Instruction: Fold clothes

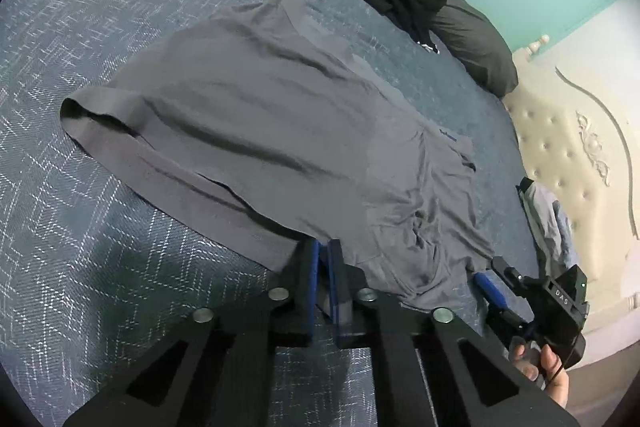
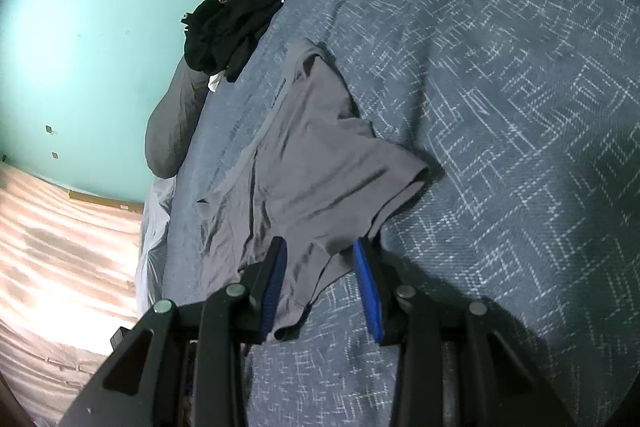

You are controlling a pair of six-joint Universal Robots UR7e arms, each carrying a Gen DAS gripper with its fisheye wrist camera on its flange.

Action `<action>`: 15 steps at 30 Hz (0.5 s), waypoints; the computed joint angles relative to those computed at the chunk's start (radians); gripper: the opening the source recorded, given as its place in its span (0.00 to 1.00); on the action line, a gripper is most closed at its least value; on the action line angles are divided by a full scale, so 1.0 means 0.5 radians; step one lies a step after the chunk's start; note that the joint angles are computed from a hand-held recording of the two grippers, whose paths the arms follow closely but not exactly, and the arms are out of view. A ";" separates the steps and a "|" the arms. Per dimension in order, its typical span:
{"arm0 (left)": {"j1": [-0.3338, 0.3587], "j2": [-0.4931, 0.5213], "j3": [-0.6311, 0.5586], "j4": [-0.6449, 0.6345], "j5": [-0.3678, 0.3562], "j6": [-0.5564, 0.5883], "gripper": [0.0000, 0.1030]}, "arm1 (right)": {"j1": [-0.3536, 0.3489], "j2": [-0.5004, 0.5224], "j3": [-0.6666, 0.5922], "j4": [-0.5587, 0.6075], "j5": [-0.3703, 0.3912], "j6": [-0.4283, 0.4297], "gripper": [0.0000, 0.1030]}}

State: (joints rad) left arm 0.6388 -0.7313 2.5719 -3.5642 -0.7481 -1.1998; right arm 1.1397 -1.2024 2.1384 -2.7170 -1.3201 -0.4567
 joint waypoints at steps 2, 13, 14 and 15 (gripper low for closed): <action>0.010 -0.003 0.002 -0.010 -0.008 0.009 0.04 | 0.001 0.004 -0.003 -0.003 0.001 0.001 0.35; 0.034 -0.040 0.028 0.009 0.076 -0.032 0.04 | 0.011 0.028 -0.016 -0.009 -0.006 0.004 0.35; 0.039 -0.038 0.025 0.001 0.072 -0.017 0.04 | 0.011 0.029 -0.016 -0.009 -0.007 0.004 0.35; 0.042 -0.038 0.023 -0.002 0.066 -0.008 0.03 | 0.011 0.029 -0.016 -0.009 -0.007 0.004 0.35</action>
